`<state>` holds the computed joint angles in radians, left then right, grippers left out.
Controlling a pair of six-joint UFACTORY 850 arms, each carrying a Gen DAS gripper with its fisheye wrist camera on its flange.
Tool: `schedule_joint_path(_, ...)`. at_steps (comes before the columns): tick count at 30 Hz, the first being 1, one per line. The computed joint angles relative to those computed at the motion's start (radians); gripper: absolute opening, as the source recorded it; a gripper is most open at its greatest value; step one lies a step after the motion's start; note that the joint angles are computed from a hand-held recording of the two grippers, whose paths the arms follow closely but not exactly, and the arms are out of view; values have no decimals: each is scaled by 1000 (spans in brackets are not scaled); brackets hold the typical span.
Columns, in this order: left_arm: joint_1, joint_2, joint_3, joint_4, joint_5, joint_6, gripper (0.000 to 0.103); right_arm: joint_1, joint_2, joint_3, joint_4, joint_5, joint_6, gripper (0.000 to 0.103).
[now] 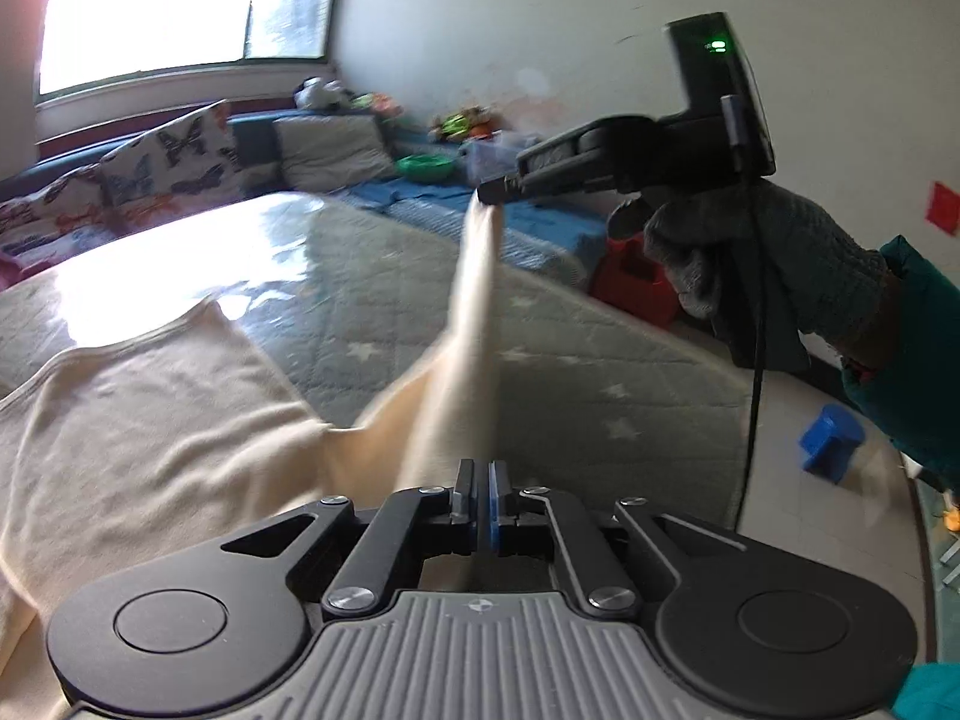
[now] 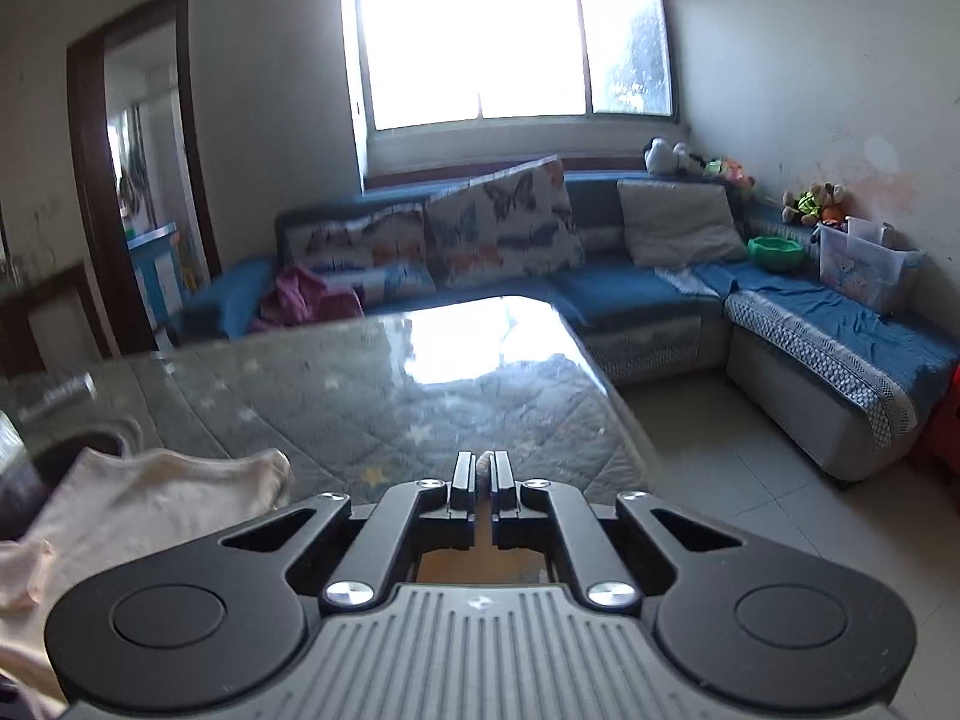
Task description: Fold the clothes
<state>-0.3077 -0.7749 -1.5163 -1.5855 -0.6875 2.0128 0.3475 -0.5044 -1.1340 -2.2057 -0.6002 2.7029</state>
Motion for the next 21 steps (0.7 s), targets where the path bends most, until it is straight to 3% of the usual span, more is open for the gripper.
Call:
schedule_joint_path(4, 4, -7, -8, 62, -40, -29, 4, 24, 86, 140, 92, -65, 18, 4)
schedule_joint_path(7, 8, -4, -4, 48, -53, -5, 6, 34, 97, 180, 330, -83, -155, 8)
schedule_joint_path(9, 10, -6, -10, 37, -45, -10, 7, 32, 103, 197, 379, -79, -183, 8)
schedule_joint_path(12, 4, -25, -41, 52, 7, -75, 7, 29, 108, 206, 301, -39, -120, 11)
schedule_joint_path(14, -1, -42, -62, 89, 35, -150, 7, 26, 94, 193, 213, -1, -60, 20)
schedule_joint_path(16, -6, -53, -73, 125, 45, -204, 7, 15, 65, 160, 125, 76, -12, 24)
schedule_joint_path(19, -9, -63, -84, 168, 39, -260, 7, 14, 9, 108, 145, 126, -67, 30)
schedule_joint_path(21, -14, -69, -87, 192, 30, -293, 7, 16, -9, 93, 194, 117, -122, 30)
